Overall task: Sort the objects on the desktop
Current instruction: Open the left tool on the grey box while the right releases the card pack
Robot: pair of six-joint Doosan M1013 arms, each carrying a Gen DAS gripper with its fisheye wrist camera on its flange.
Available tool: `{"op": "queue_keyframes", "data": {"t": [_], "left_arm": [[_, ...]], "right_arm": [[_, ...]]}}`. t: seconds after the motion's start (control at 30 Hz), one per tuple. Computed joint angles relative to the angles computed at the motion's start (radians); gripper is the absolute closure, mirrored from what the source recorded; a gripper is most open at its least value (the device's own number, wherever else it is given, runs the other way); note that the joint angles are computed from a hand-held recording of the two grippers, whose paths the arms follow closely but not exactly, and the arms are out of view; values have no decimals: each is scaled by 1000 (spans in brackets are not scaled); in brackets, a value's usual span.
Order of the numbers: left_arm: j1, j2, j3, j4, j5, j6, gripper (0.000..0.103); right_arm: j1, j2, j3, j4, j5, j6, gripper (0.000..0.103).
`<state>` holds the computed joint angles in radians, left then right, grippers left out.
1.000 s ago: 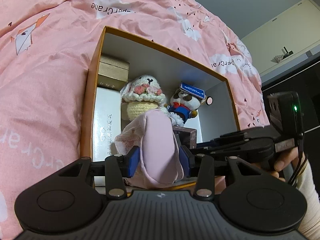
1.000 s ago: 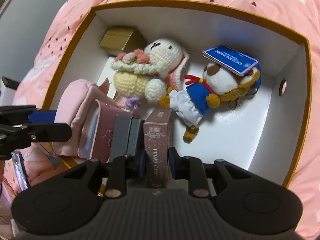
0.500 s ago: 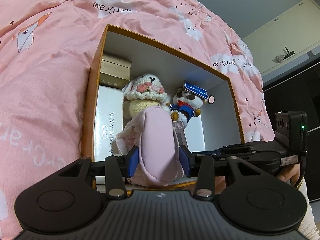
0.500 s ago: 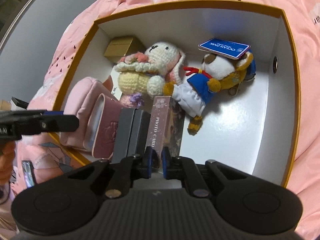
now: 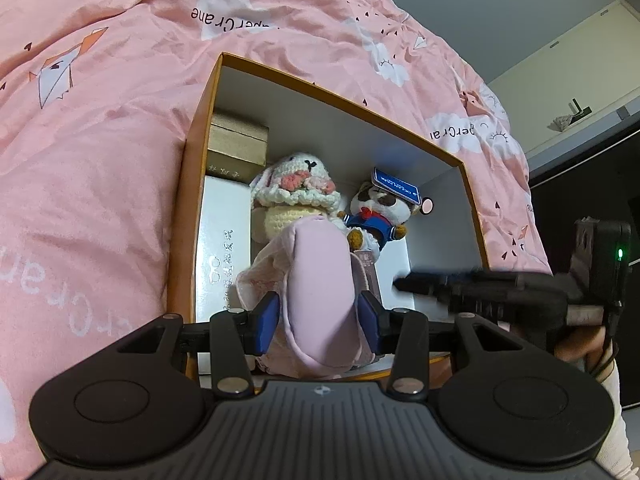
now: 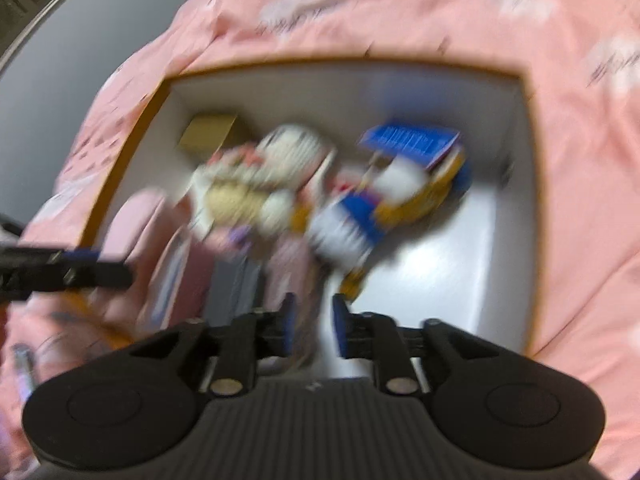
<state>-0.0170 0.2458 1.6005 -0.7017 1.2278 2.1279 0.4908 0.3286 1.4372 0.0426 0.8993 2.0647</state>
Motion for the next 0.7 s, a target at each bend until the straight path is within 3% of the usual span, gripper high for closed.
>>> {"op": "queue_keyframes", "data": {"t": [0.1,0.3,0.53,0.7], "left_arm": [[0,0,1,-5,-2,-2,54],[0,1,0,-11,-3,1,54],[2,5,-3,-23,0,5,54],[1,6,-4,-25,-1,7,54]], "right_arm": [[18,14,-18,-193,0,179,62],[10,55,-35,-272,-35,315,62],[14,84,-56,-274,-31,275,67],[7,85,-54,-192,-71,128,75]]}}
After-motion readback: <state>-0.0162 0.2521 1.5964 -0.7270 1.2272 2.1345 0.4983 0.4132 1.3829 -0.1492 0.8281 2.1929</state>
